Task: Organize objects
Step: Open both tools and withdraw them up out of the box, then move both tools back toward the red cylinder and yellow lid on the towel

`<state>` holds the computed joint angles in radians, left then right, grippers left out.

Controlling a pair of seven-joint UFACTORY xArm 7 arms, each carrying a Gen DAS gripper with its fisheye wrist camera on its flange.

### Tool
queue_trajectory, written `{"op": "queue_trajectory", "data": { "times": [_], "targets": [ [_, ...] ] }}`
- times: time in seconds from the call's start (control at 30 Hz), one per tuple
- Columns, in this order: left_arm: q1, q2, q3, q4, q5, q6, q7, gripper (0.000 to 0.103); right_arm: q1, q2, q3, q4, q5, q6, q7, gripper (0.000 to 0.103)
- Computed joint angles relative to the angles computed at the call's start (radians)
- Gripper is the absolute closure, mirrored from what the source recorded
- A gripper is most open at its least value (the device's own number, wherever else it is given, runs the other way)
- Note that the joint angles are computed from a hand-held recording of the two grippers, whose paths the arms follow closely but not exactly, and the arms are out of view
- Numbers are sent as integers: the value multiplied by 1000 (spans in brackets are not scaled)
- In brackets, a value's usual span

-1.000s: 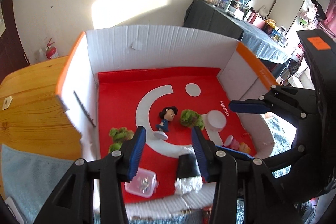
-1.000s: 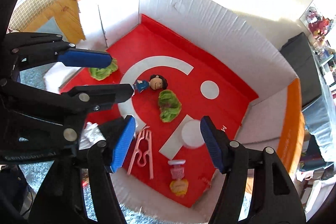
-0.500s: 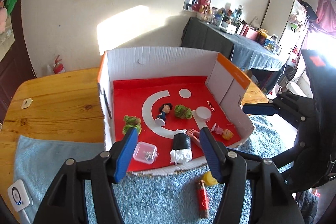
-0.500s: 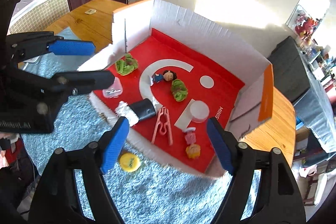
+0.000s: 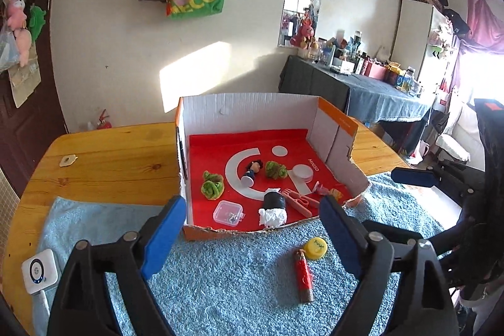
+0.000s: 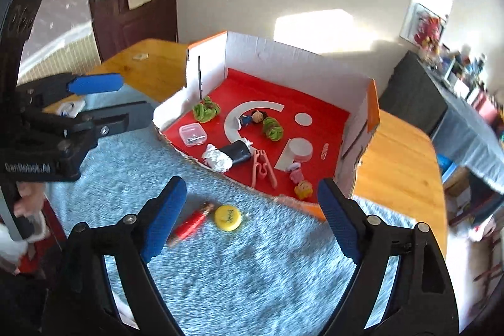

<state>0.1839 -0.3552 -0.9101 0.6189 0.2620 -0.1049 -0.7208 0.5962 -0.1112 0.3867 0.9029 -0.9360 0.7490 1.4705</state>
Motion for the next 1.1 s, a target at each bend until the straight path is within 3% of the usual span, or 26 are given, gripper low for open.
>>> {"op": "queue_trajectory", "data": {
  "times": [0.1,0.33,0.67,0.83,1.1],
  "targets": [
    [-26,-49,10,-41,-17,-17,-16,9,17,6,33,9,-58,95,94,15],
    [6,-167,-63,-135,-67,-47,-83,5,108,33,75,13,-178,299,349,5],
    [69,-209,-187,-191,-79,-56,-171,4,141,23,55,-67,-225,233,627,5],
    [116,-198,-252,-199,-75,-68,-212,4,177,93,63,-33,-211,340,651,5],
    [181,-184,-334,-204,-58,-82,-249,4,231,143,29,-42,-181,357,690,5]
  ]
}}
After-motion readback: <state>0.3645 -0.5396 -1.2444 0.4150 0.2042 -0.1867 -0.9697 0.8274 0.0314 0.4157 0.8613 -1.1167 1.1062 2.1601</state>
